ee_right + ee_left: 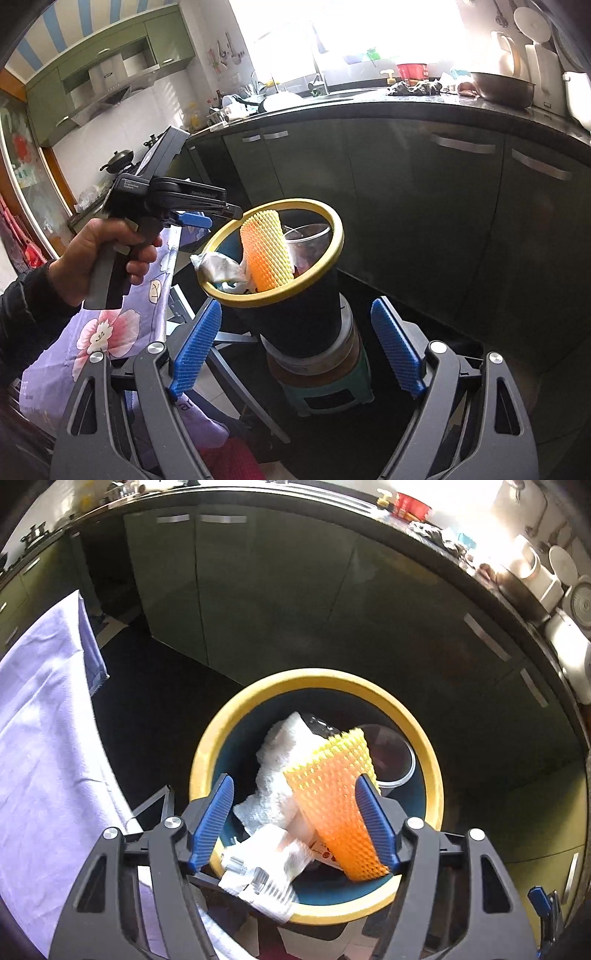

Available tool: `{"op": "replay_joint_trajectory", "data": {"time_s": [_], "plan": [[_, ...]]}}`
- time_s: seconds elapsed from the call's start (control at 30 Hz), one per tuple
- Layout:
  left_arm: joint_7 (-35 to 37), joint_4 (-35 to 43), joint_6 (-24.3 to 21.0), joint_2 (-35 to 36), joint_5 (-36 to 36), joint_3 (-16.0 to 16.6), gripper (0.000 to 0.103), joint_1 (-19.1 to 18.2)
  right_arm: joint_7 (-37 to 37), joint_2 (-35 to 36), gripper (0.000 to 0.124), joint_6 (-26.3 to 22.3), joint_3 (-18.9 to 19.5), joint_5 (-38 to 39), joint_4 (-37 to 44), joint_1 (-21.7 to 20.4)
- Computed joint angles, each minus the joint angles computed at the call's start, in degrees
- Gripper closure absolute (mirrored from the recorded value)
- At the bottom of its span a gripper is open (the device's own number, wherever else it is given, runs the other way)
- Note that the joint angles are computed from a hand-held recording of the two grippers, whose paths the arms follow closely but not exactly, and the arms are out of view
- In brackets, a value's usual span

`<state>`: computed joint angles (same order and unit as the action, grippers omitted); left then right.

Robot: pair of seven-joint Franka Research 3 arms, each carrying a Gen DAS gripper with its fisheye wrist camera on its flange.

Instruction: Collect trash

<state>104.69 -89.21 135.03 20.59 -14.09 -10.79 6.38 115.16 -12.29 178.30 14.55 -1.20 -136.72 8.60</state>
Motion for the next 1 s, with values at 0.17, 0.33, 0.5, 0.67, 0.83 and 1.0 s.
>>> {"op": "replay_joint_trajectory", "data": {"time_s": [0.17,0.33,0.5,0.67,0.83,1.0], "plan": [[5.1,-6.6,5.4,-5.9,-5.1,-0.6,0.036,2.2,-0.9,-0.2,0.041,0.9,0.0,0.1,0.0,0.7],[14.2,-17.0,11.3,-15.7,-15.0,1.2,0.022,3.2,-2.8,-0.3,0.037,1.6,0.6,0.9,0.7,1.8],[24.0,-29.8,17.2,-28.8,-25.1,7.1,0.011,2.4,-3.1,0.6,0.033,1.4,2.7,-0.8,2.8,2.0],[30.6,-41.1,25.8,-41.1,-30.5,14.0,0.007,0.1,6.9,1.4,0.026,0.1,13.4,-13.1,6.3,-6.7],[30.2,-52.3,34.9,-52.3,-25.2,17.2,0.007,3.1,19.5,2.2,0.026,-1.8,21.9,-29.0,11.0,-13.7],[26.1,-58.9,35.7,-59.6,-19.7,19.1,0.007,9.3,26.3,3.1,0.026,-2.6,23.5,-37.1,13.9,-12.9]]}}
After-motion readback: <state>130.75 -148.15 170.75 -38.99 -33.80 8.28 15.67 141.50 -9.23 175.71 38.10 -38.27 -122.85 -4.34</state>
